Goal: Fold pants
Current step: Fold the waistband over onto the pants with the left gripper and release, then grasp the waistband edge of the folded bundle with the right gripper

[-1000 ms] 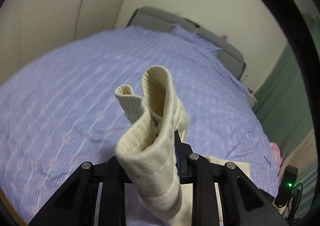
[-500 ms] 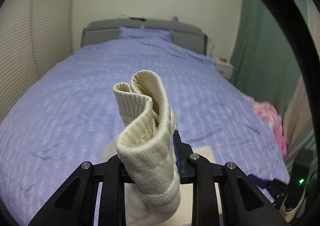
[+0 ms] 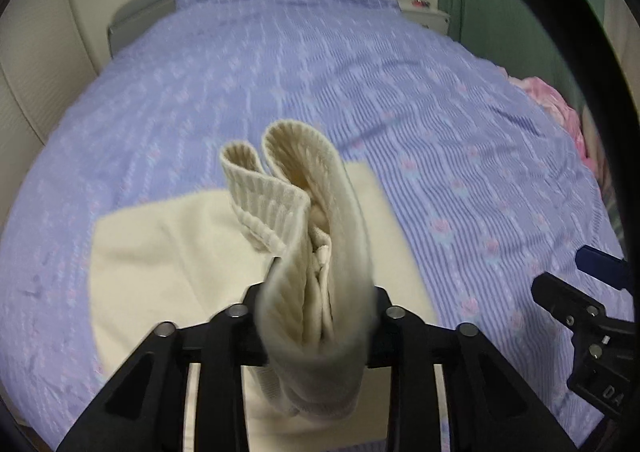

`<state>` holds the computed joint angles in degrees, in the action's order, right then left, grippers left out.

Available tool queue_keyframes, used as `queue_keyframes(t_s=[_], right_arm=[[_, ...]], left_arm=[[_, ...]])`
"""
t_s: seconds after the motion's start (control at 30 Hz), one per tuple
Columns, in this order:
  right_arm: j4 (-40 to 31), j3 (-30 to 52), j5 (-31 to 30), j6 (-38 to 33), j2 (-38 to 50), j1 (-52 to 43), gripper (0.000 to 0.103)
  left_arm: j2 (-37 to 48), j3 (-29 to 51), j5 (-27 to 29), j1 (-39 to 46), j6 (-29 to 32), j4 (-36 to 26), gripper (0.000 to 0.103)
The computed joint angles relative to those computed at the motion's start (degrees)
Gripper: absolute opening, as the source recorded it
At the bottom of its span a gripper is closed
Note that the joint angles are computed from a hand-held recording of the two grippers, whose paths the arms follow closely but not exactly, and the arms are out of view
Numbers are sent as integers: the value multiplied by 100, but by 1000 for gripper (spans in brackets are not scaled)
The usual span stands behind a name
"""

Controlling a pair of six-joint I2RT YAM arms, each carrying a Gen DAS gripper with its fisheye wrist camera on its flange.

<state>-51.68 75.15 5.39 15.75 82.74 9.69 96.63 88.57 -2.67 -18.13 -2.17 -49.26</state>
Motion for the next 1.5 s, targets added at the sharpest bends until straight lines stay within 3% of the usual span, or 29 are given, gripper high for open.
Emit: queue_keyframes(t_s=[0.1, 0.27, 0.43, 0.57, 0.7, 0.9, 1.1, 1.33, 1.5], right_arm=[[-57, -67, -73, -20, 32, -85, 63], [-102, 15, -47, 55, -58, -83, 63], [-68, 470, -10, -15, 33, 199, 62], [-39, 866, 158, -157, 125, 542, 62], [115, 1077, -236, -168, 275, 702, 62], [760, 834, -907, 169, 911, 584, 62], [1366, 996, -1040, -2, 1581, 494, 59], [1280, 1839, -1340, -116, 2467, 327, 43], [1119, 2019, -1482, -194, 2772, 379, 43]], left_arm=[[-78, -42, 153, 28, -52, -206, 66], [-734, -376, 114, 155, 138, -335, 70], [-1491, -634, -213, 333, 570, -305, 86], [-1766, -560, -127, 693, 754, -596, 86], [-1801, -638, 154, 1282, 785, -605, 87], [-1160, -917, 160, 1918, 892, -92, 87], [-366, -668, 536, 2467, 773, -135, 85], [-240, -541, 785, 2696, 647, -239, 85], [-27, -438, 751, 2585, 695, -112, 85]])
